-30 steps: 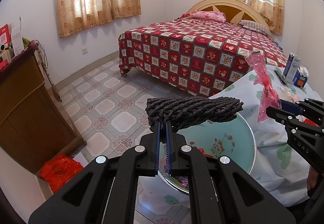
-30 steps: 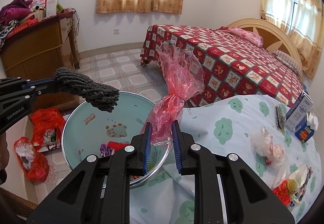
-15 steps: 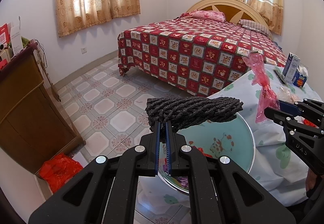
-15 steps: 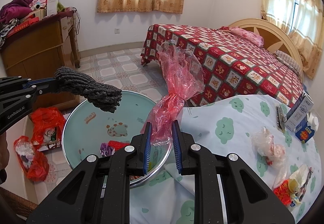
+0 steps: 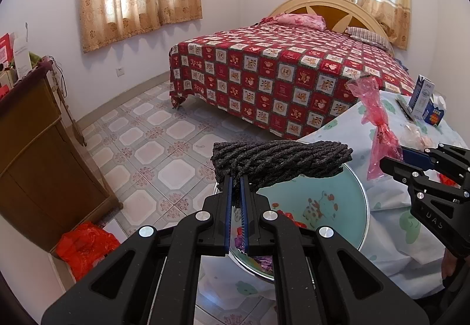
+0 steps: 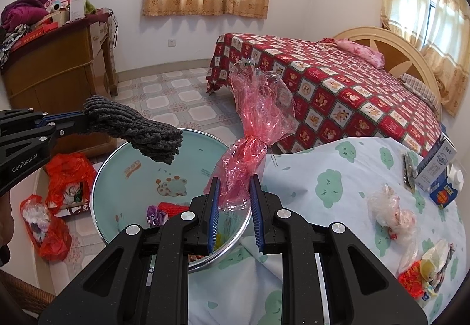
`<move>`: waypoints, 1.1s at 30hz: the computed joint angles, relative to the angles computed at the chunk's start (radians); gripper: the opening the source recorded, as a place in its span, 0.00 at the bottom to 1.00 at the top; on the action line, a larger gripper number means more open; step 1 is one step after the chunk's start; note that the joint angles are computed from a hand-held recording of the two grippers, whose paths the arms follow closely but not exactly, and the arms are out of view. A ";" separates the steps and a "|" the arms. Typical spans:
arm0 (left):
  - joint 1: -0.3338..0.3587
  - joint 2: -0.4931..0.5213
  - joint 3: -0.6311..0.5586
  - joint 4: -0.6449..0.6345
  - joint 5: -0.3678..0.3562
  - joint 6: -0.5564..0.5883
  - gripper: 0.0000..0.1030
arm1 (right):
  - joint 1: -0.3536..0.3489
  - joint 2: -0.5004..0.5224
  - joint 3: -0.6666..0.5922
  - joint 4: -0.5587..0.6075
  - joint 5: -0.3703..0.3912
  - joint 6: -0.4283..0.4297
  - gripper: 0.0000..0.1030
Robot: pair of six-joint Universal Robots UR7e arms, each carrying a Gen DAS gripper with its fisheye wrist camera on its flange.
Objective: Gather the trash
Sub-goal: 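Carry the black scrubber and pink bag over the teal bin with both grippers, then open both grippers to drop the scrubber and pink bag into the bin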
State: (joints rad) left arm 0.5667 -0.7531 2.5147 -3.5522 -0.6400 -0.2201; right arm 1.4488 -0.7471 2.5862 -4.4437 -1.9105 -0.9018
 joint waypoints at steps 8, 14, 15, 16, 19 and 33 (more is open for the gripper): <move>-0.016 0.011 0.008 0.006 -0.003 -0.030 0.05 | -0.005 -0.001 0.000 0.013 0.004 -0.012 0.20; -0.008 0.011 0.005 0.002 -0.005 -0.019 0.05 | -0.007 -0.004 -0.001 0.029 0.008 -0.019 0.20; -0.009 0.015 0.004 0.000 -0.010 -0.022 0.06 | -0.009 -0.004 0.000 0.033 0.011 -0.021 0.20; -0.013 0.021 0.006 -0.003 -0.011 -0.029 0.07 | -0.006 0.000 -0.002 0.030 0.009 -0.024 0.21; -0.019 0.028 0.009 -0.002 -0.018 -0.046 0.12 | -0.014 0.003 -0.001 0.024 0.025 -0.030 0.26; -0.024 0.045 0.005 0.005 -0.018 -0.061 0.43 | -0.048 0.008 0.013 0.001 0.053 -0.012 0.45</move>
State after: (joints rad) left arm 0.5423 -0.7083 2.5196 -3.5476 -0.6576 -0.2807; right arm 1.4005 -0.7386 2.5993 -4.4429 -1.8574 -0.9141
